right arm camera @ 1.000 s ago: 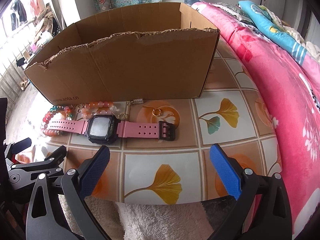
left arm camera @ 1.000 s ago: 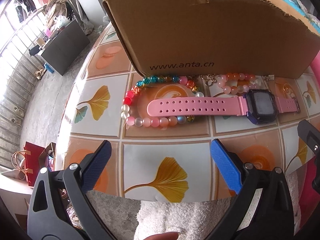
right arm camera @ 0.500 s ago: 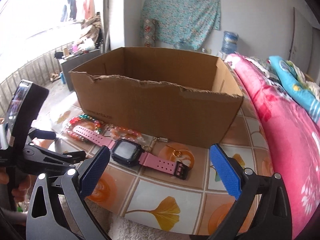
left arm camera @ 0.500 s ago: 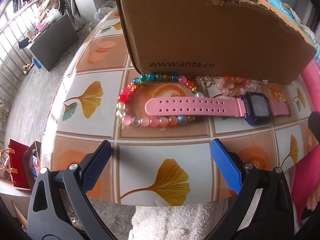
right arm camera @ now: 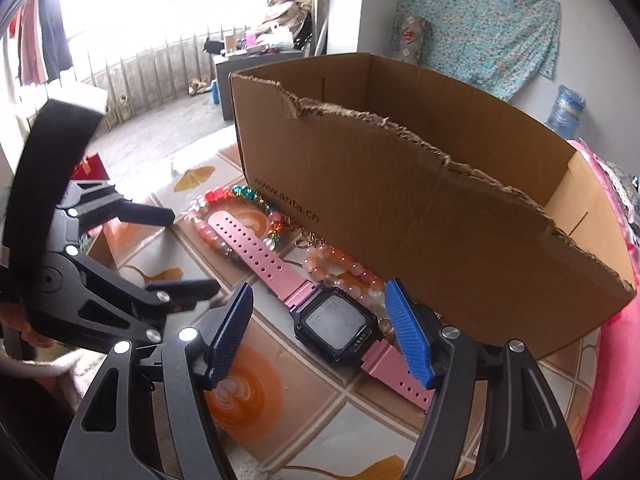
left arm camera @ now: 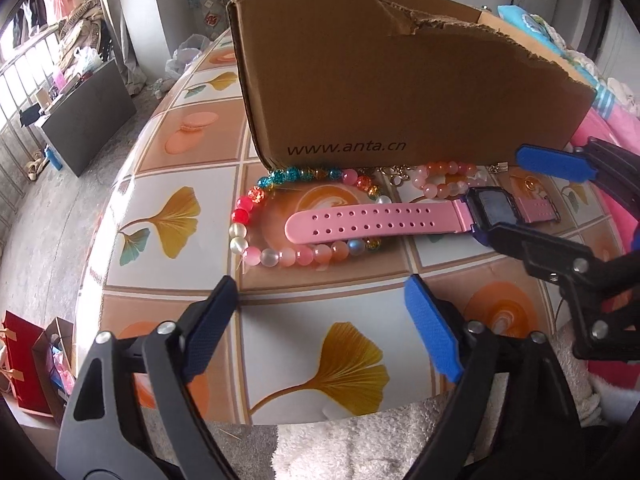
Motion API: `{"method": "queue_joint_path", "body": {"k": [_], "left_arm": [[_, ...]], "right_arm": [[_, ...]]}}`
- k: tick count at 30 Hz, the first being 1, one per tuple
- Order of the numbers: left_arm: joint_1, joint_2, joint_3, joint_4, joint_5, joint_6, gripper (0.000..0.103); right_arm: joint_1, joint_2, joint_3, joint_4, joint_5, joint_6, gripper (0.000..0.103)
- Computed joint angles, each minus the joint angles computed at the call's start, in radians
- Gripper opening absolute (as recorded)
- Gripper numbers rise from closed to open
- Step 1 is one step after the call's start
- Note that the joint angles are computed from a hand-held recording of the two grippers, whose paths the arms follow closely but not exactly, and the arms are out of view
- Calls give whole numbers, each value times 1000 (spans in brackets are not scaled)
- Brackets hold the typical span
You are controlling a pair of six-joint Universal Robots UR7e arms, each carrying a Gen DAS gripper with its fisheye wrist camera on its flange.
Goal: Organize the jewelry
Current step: 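Move the right tool to the watch face while the left tool reaches the pink strap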
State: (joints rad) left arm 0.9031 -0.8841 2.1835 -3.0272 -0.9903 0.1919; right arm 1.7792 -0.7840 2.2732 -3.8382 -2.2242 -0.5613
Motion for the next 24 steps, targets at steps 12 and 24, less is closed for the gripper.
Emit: {"method": "queue_joint_path", "body": {"k": [12, 24], "left_arm": [[12, -40, 33, -72, -151, 117, 49], [-31, -30, 58, -124, -154, 189, 49]], "right_arm": [[-2, 0, -23, 143, -77, -59, 61], [-25, -83, -25, 307, -4, 26, 43]]}}
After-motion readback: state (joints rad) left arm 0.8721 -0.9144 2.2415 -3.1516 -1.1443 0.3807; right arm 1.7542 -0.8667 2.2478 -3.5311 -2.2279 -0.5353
